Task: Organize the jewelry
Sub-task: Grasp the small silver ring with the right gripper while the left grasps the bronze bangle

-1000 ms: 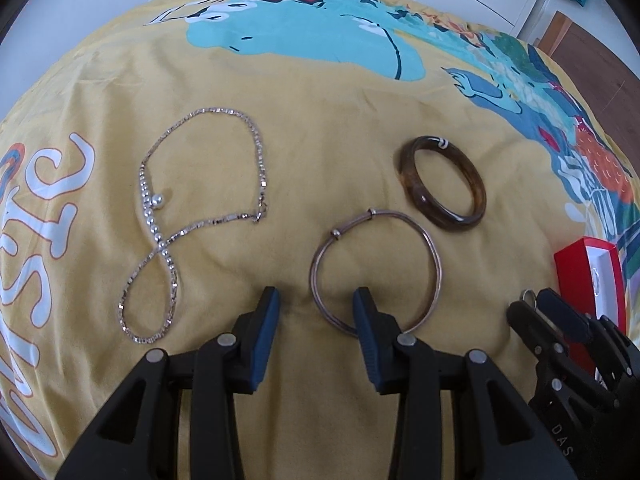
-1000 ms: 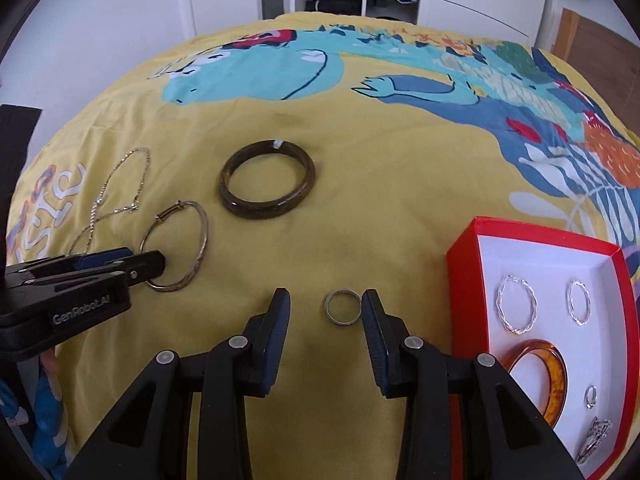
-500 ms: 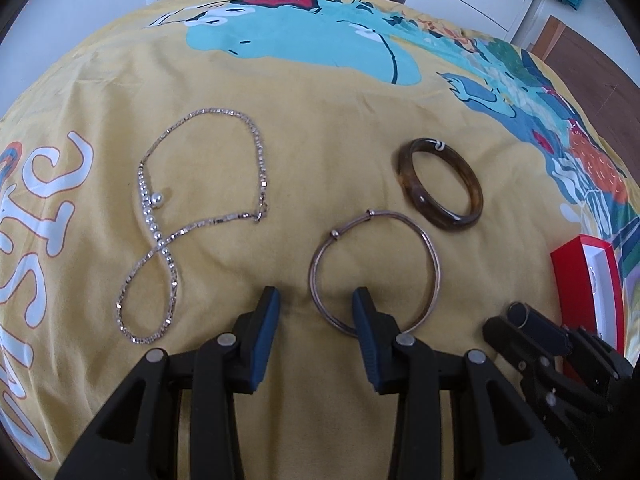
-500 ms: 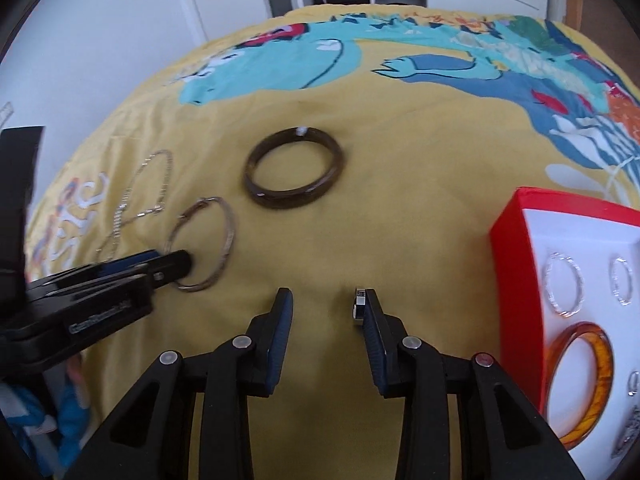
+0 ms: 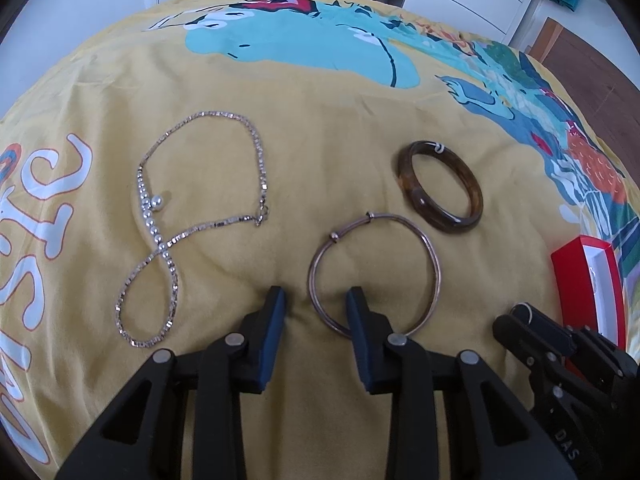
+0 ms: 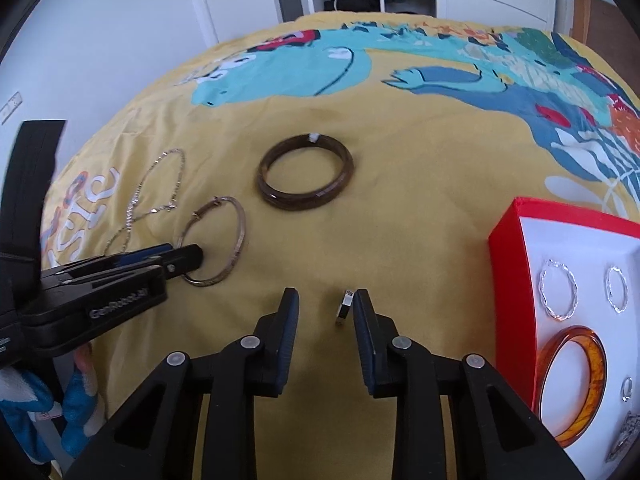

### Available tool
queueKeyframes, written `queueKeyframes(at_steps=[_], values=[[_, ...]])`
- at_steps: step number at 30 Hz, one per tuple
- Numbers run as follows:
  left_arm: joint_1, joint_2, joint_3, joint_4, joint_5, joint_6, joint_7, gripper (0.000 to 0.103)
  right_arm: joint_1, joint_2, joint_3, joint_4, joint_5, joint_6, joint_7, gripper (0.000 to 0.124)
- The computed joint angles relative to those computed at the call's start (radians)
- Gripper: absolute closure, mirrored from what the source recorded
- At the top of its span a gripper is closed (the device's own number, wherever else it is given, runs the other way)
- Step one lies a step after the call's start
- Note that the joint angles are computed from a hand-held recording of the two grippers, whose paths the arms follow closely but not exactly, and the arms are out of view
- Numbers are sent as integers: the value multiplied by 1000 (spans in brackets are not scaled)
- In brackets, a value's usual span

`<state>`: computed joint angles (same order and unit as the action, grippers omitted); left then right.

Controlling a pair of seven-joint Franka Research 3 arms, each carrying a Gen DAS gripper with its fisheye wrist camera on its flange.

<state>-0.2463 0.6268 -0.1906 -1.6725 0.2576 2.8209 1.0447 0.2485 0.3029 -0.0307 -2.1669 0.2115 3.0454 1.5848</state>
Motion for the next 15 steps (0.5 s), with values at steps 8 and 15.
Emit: queueKeyframes(at_steps=[8, 15], values=[[26, 1, -20, -8, -28, 22, 8, 93, -36, 10, 36, 0, 43, 17, -34, 120], [69, -25, -60, -49, -79, 55, 49, 99, -128, -11, 150, -31, 171, 68, -139, 120]])
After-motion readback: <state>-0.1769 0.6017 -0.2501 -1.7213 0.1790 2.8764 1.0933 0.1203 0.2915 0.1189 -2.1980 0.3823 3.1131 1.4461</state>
